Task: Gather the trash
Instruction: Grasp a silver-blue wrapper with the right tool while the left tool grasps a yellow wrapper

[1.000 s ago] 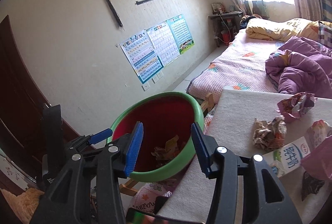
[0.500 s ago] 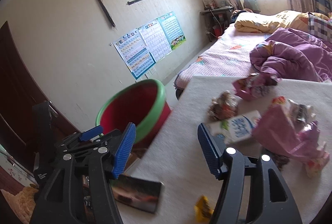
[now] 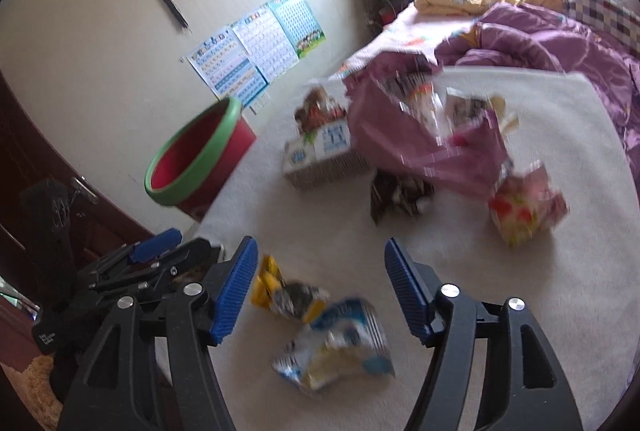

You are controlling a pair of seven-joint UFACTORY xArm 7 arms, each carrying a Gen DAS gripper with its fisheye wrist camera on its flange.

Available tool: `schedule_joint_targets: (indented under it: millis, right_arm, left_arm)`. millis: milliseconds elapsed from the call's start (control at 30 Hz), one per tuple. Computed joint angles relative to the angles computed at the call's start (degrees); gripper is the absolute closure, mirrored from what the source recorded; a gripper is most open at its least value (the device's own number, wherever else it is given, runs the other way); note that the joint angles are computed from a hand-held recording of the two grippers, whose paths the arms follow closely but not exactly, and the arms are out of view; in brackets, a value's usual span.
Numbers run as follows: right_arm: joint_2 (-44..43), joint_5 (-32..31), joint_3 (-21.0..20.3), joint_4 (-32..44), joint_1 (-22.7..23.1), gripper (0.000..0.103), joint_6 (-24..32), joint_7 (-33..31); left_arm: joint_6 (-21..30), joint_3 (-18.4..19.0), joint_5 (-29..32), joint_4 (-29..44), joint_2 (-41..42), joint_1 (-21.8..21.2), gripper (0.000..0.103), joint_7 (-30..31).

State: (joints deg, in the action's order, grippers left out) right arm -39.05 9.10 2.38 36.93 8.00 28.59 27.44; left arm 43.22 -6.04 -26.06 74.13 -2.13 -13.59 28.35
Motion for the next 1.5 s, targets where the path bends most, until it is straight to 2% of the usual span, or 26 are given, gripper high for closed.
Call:
schedule_joint_targets:
  millis: [67,200,267,300,400,533,733,1167,1500]
  right_arm:
    - [-0.6,2.3,-1.7,-2.0,2.3,0.030,0.1,-1.1]
    - [-0.1,5.1,-2.8,-3.5,4.5,0.029,1.2,-2.7]
    - [0.9,5.0,-2.7,-2.8,4.8,0.040,2.8,-4.0]
    - [1.4,4.8,-2.6,-2.3,4.7,0.060,3.8,-4.6]
    - [0.7,7.1,-4.1,-3.2,6.1,0.078,3.7,-7.7]
    - [-1.0,5.6,-2.9,-3.8,2.7,0.082,2.5,-7.4]
    - [-3.9,2.9,-2.7,-4.3,-2.4,0.081,1.7,-4.6]
    - [-4.7,3.3,-4.0,-5.5,-2.2,0.081,0.9,-3.6]
    - [-2.6,4.0,-4.5,-4.8,-1.5,0.080,0.0,-4.6]
  left_arm:
    - [0.4,-0.4,1.4,-0.7,-0.4,-0.2,0.034,-1.4]
    - [0.7,-0.8,2.6,-0.7,-0.7,-0.8,0.034,-4.1]
    - [0.9,-0.8,2.4,-0.8,-0.8,-1.1,0.033,-4.6]
    - [1.1,-0.9,2.4,-0.7,-0.8,-1.3,0.032,-4.7]
    - [1.4,-1.2,2.8,-1.0,-0.8,-1.8,0.032,-5.2]
    - [1.8,-1.5,3.2,-0.5,-0.3,-2.4,0.032,-5.8]
    - [3.2,-1.8,4.0,0.6,1.4,-2.8,0.032,-7.2]
    - [6.6,-3.2,5.8,3.4,5.7,-3.7,0.032,-9.0]
    - [7.6,-3.1,4.6,4.6,6.7,-3.0,0.066,-9.1]
